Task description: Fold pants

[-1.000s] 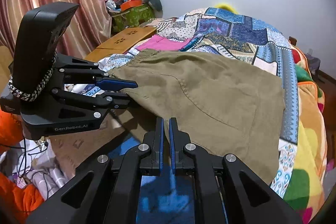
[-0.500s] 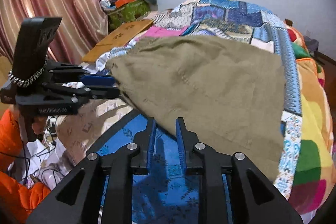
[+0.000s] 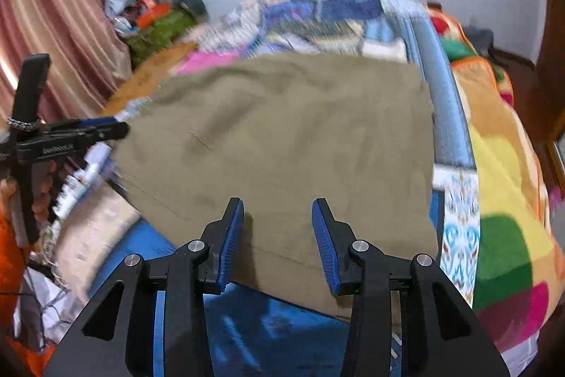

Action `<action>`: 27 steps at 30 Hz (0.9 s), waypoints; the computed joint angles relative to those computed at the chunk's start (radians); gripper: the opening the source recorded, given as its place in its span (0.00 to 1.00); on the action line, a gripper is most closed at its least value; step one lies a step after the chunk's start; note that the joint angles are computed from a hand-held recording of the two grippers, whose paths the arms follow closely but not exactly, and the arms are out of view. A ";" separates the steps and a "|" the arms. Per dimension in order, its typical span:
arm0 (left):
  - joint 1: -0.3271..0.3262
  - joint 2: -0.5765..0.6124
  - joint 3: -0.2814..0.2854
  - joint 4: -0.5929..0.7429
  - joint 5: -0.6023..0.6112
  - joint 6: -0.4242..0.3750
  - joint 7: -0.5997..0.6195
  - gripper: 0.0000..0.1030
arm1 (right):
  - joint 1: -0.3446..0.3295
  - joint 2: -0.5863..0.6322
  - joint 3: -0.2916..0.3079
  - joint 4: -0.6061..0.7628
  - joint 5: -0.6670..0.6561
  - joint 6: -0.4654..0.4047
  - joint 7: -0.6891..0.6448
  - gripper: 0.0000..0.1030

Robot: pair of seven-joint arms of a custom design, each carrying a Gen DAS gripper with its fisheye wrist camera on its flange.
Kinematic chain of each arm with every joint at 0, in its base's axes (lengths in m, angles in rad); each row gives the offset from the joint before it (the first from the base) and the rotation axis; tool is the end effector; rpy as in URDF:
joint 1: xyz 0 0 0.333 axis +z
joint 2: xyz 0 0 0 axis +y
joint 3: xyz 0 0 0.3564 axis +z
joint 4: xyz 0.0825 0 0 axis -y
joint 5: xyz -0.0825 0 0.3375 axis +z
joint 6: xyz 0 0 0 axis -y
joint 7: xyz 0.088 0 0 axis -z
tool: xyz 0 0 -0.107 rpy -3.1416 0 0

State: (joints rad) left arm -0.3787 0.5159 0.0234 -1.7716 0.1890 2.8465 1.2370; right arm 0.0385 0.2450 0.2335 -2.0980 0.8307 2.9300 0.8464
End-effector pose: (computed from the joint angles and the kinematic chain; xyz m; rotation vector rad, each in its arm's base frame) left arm 0.6396 -0.2510 0.3980 -1.7357 2.1079 -0.6372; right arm 0.5766 0.1024 0.4281 -1.9144 1.5580 -0.2681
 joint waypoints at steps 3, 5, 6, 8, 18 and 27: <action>0.006 -0.018 0.002 -0.055 -0.004 0.051 -0.008 0.68 | -0.023 -0.014 0.015 -0.058 0.035 0.065 -0.006 0.35; 0.021 -0.027 -0.012 -0.078 -0.028 0.068 0.003 0.68 | -0.048 -0.035 0.019 -0.083 0.089 0.056 -0.031 0.35; 0.014 -0.028 -0.006 -0.081 -0.031 0.070 0.000 0.69 | -0.060 -0.047 0.020 -0.095 0.130 0.047 -0.063 0.36; -0.015 -0.030 0.025 -0.087 -0.020 0.079 -0.021 0.69 | -0.075 -0.064 0.014 -0.109 0.222 0.011 -0.135 0.41; 0.011 -0.055 0.003 -0.030 0.000 0.000 -0.013 0.68 | 0.001 -0.101 -0.136 -0.137 -0.033 -0.027 0.085 0.44; 0.074 0.085 -0.026 0.264 -0.038 -0.148 0.013 0.68 | -0.036 -0.030 -0.112 0.019 -0.039 -0.008 0.027 0.44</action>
State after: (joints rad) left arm -0.3043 0.6006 -0.0029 -1.5074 0.1513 2.6982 1.2498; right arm 0.0025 0.2145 0.1211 -2.0790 0.7917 2.9224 0.8732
